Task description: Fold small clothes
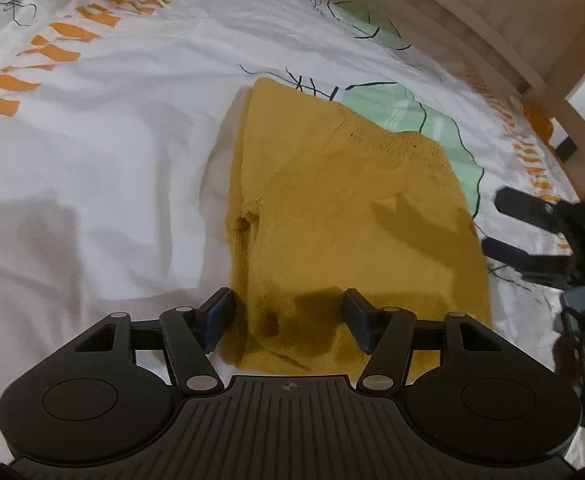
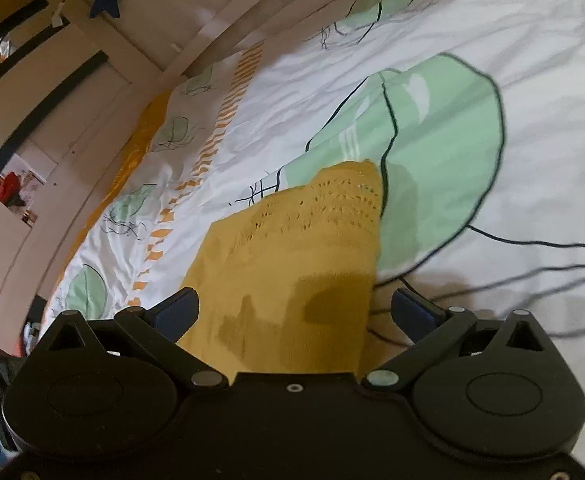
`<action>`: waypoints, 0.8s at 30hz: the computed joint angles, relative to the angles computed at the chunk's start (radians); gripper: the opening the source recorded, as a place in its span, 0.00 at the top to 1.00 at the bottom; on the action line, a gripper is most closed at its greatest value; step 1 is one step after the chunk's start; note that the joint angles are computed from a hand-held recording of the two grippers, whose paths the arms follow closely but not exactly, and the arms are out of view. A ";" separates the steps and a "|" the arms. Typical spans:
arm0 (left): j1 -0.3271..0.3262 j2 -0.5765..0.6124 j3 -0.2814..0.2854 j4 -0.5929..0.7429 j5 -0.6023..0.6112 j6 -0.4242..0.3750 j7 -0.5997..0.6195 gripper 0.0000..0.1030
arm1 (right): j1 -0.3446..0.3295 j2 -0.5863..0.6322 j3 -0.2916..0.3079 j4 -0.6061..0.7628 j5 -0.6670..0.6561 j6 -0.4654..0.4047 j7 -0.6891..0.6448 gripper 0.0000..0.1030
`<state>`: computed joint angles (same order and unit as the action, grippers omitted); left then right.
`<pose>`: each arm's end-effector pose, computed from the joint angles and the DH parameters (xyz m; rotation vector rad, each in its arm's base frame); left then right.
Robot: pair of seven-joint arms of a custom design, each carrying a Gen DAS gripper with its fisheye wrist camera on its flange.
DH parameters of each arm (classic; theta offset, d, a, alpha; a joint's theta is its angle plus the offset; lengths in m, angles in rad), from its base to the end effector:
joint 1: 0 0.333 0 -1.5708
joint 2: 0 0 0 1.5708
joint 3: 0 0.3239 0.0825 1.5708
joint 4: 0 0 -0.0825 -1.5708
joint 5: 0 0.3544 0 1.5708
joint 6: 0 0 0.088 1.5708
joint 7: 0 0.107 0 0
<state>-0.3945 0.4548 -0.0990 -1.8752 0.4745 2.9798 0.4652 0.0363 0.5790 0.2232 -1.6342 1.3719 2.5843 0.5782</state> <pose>0.5700 -0.3335 0.3687 -2.1723 1.7877 -0.9424 0.6784 0.1355 0.3390 -1.5520 1.4454 0.1868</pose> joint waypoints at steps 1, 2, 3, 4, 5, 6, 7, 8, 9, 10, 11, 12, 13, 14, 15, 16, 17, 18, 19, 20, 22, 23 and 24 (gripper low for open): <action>0.007 0.003 -0.005 0.000 -0.003 0.013 0.005 0.40 | -0.001 0.022 -0.001 0.024 -0.006 -0.013 0.014 0.00; 0.020 0.009 -0.016 -0.001 -0.014 0.030 0.014 0.36 | -0.001 0.041 -0.001 0.046 -0.016 -0.023 0.028 0.00; 0.032 0.014 -0.027 -0.002 -0.027 0.046 0.024 0.34 | -0.001 0.057 0.000 0.063 -0.027 -0.030 0.043 0.00; 0.045 0.021 -0.038 -0.003 -0.042 0.060 0.035 0.33 | -0.003 0.074 0.002 0.081 -0.038 -0.039 0.059 0.00; 0.054 0.027 -0.046 -0.001 -0.053 0.071 0.048 0.32 | -0.008 0.089 0.007 0.097 -0.044 -0.048 0.068 0.00; 0.065 0.033 -0.058 0.001 -0.064 0.080 0.068 0.30 | -0.016 0.102 0.015 0.109 -0.043 -0.056 0.068 0.00; 0.077 0.040 -0.073 0.006 -0.076 0.084 0.092 0.28 | -0.024 0.111 0.024 0.118 -0.037 -0.062 0.060 0.00; 0.093 0.049 -0.092 0.014 -0.088 0.088 0.120 0.26 | -0.029 0.120 0.030 0.129 -0.036 -0.068 0.057 0.00; 0.107 0.059 -0.110 0.024 -0.102 0.088 0.149 0.24 | -0.032 0.128 0.033 0.139 -0.040 -0.076 0.058 0.00; 0.117 0.069 -0.123 0.033 -0.115 0.091 0.172 0.23 | -0.033 0.135 0.036 0.150 -0.046 -0.083 0.060 0.00; 0.125 0.079 -0.134 0.042 -0.127 0.097 0.194 0.21 | -0.033 0.143 0.037 0.162 -0.055 -0.089 0.065 0.00; 0.134 0.088 -0.147 0.051 -0.142 0.098 0.215 0.17 | -0.032 0.151 0.039 0.175 -0.065 -0.093 0.071 0.00; 0.150 0.099 -0.168 0.060 -0.158 0.104 0.239 0.16 | -0.031 0.159 0.040 0.188 -0.075 -0.097 0.077 0.00; 0.164 0.108 -0.187 0.066 -0.174 0.111 0.261 0.16 | -0.029 0.167 0.042 0.201 -0.086 -0.099 0.082 0.00; 0.185 0.119 -0.213 0.072 -0.192 0.117 0.284 0.16 | -0.026 0.175 0.042 0.213 -0.099 -0.100 0.089 0.00; 0.201 0.126 -0.235 0.074 -0.211 0.123 0.302 0.16 | -0.023 0.181 0.044 0.224 -0.112 -0.100 0.095 0.00; 0.222 0.133 -0.261 0.075 -0.229 0.131 0.321 0.16 | -0.023 0.187 0.047 0.232 -0.120 -0.100 0.097 0.00; 0.257 0.144 -0.305 0.073 -0.250 0.145 0.345 0.17 | -0.026 0.190 0.052 0.235 -0.125 -0.103 0.097 0.00; 0.307 0.159 -0.366 0.067 -0.270 0.161 0.377 0.19 | -0.029 0.190 0.056 0.234 -0.127 -0.104 0.100 0.00; 0.362 0.176 -0.435 0.059 -0.287 0.173 0.407 0.21 | -0.034 0.185 0.061 0.225 -0.124 -0.102 0.095 0.00; 0.418 0.193 -0.507 0.047 -0.305 0.182 0.440 0.26 | -0.048 0.181 0.067 0.215 -0.123 -0.125 0.084 0.00; 0.418 0.189 -0.508 0.046 -0.306 0.171 0.450 0.32 | -0.059 0.175 0.072 0.203 -0.117 -0.138 0.066 0.00; 0.410 0.189 -0.502 0.054 -0.308 0.158 0.459 0.38 | -0.065 0.172 0.075 0.197 -0.109 -0.148 0.049 0.00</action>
<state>0.0160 0.6439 -0.6006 -1.8214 0.1660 3.1374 0.9246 -0.0287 0.7511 0.2978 -1.4375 1.2624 2.4361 0.6268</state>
